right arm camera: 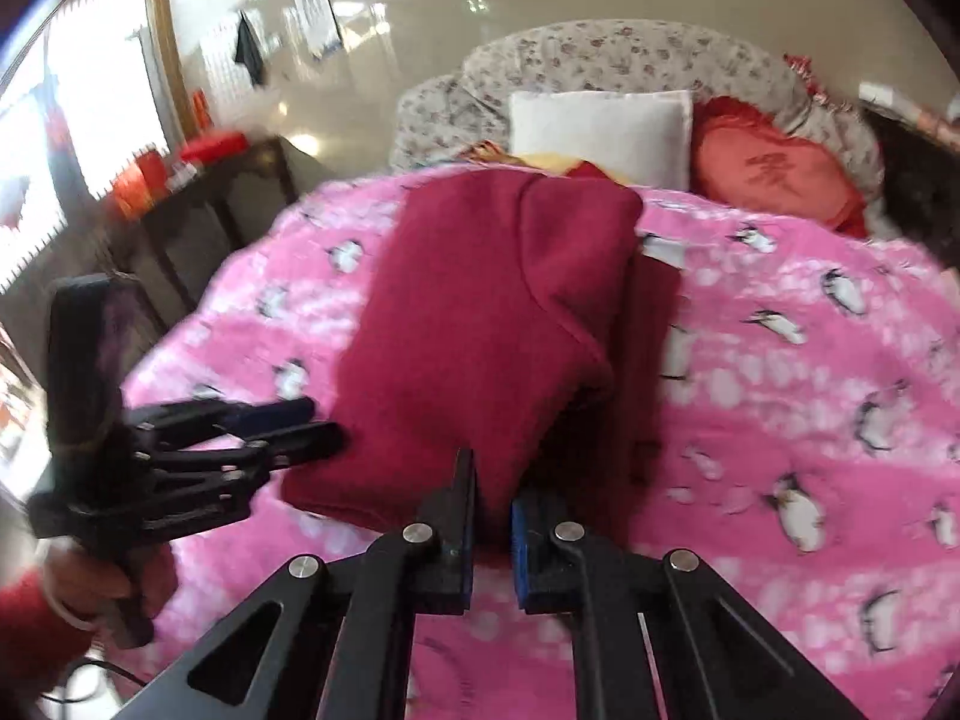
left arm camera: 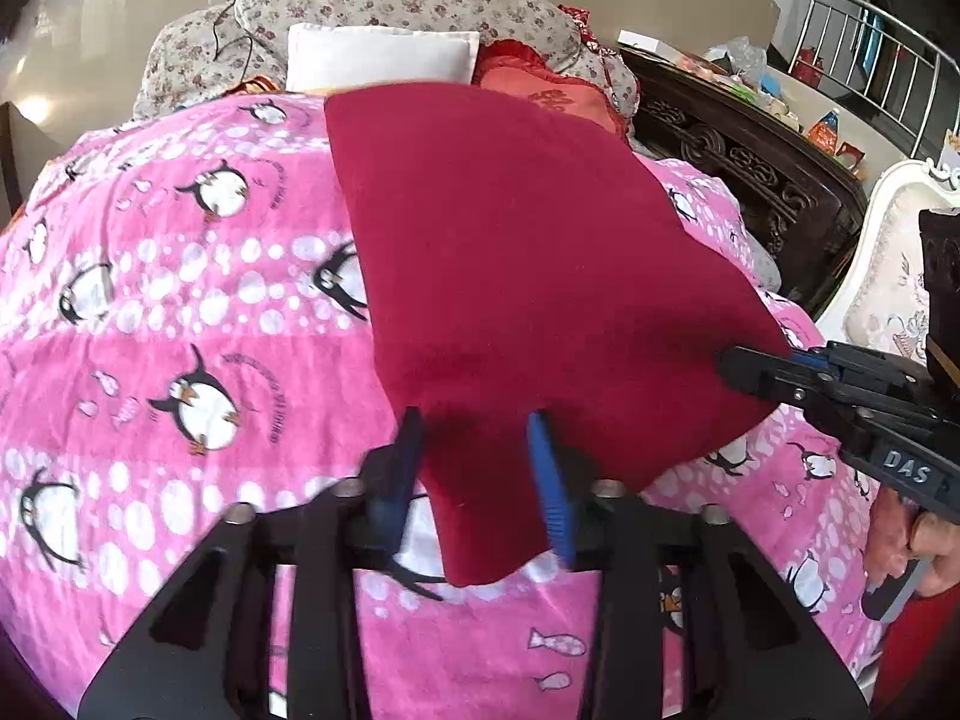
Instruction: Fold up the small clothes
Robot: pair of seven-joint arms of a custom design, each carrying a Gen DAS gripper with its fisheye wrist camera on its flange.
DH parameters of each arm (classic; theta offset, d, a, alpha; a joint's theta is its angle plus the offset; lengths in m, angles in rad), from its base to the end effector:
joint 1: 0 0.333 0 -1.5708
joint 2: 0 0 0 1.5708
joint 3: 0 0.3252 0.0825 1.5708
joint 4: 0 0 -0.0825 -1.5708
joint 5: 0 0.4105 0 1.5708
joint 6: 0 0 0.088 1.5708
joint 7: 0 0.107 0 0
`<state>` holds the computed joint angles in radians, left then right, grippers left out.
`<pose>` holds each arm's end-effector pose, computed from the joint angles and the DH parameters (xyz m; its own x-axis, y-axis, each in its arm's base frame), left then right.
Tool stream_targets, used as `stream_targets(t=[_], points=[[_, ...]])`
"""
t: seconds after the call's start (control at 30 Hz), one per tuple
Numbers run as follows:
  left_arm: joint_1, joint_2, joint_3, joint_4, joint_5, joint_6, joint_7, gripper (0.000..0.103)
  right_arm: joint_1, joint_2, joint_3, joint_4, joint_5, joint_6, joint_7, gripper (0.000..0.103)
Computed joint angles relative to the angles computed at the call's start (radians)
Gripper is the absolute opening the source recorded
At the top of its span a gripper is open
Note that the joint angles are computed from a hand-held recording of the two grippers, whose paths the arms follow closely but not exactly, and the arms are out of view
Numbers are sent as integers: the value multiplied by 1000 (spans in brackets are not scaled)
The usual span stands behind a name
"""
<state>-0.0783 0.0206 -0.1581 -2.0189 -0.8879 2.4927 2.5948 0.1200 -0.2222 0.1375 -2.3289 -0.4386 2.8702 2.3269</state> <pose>0.6016 -0.1401 0.4853 -0.6596 -0.7210 0.2125 -0.6277 0.3728 -0.6834 0.5145 0.1637 0.5068 -0.0592 -0.9903 -0.1259 -0.6973 0.1313 -0.7047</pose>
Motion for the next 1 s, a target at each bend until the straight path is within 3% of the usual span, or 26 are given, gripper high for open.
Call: stream_targets(t=[0.1, 0.23, 0.27, 0.3, 0.37, 0.5, 0.63, 0.77, 1.0], points=[[-13, 14, -12, -14, 10, 59, -7, 47, -17, 58, 14, 37, -52, -68, 48, 8], [-5, 28, -13, -6, 5, 49, -25, 52, 21, 65, -41, 17, 26, -19, 11, 8], [-1, 27, -11, -4, 5, 39, -30, 52, 29, 51, -51, 3, 56, -3, -4, 13], [2, 27, -9, 2, 12, 27, -41, 52, 29, 31, -53, -12, 74, 8, 0, 23], [6, 24, -9, 5, 18, 22, -48, 52, 2, 2, -27, -21, 46, -9, 50, 30], [3, 9, -10, -7, 42, 51, -52, 52, -29, -28, 16, -4, -15, -57, 125, 30], [-1, -5, -6, -18, 46, 71, -37, 52, -77, -47, 84, 32, -209, -102, 274, 30], [0, -5, 1, -10, 40, 69, -39, 52, -37, -19, 37, 51, -184, -41, 249, 30], [10, 24, 2, 38, 36, 54, -70, 52, -7, 94, -21, 107, -127, -31, 216, 30]])
